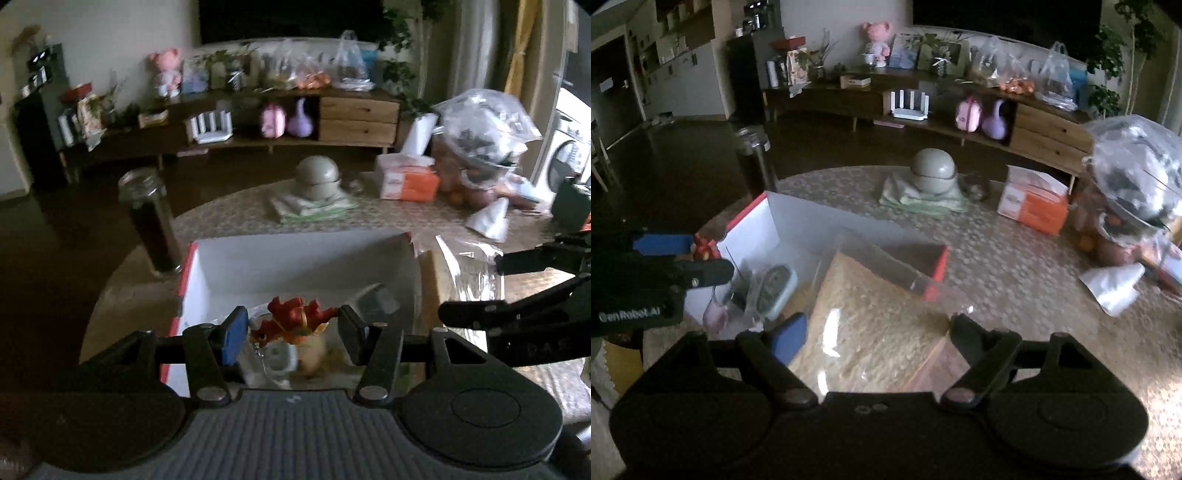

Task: Organize objects
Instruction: 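Carry the dragon keychain and bagged bread block over the red shoebox, then lower both grippers into the shoebox and open them to release the items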

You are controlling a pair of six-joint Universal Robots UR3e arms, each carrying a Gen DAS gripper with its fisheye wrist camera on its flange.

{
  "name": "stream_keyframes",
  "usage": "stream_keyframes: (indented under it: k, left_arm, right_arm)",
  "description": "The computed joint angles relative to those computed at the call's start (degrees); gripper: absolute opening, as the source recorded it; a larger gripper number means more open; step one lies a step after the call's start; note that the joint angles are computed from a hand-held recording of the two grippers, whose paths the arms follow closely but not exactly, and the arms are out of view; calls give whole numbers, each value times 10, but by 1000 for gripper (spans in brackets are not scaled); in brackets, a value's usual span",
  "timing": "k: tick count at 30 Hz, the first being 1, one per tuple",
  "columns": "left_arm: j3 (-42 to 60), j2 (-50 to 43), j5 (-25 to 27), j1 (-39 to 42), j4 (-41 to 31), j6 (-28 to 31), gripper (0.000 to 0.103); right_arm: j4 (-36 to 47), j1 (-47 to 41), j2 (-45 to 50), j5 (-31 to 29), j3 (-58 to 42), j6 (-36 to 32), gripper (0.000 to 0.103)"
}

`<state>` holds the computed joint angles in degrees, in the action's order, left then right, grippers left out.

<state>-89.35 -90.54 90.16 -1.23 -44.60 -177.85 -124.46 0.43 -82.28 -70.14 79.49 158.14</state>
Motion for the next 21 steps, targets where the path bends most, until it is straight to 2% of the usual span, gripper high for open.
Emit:
stream_keyframes:
  k: [4,10,14,17,21]
  left_arm:
    - [-13,-22,-2,25,11,4,52]
    - [-24,-59,8,38,18,20,52]
    - [-20,-83,14,37,20,20,52]
    - [-17,-100,17,37,22,16,52]
    - [-19,-113,15,38,25,12,52]
  right_arm:
    - [-13,37,68,-22,-58,36,79]
    - [-22,78,148,-61,-112,37,74]
    - [-55,94,168,-86,-99,39,74]
    - [-43,99,180,-90,-104,40,74]
    - [-67,107,172,-100,-72,30,74]
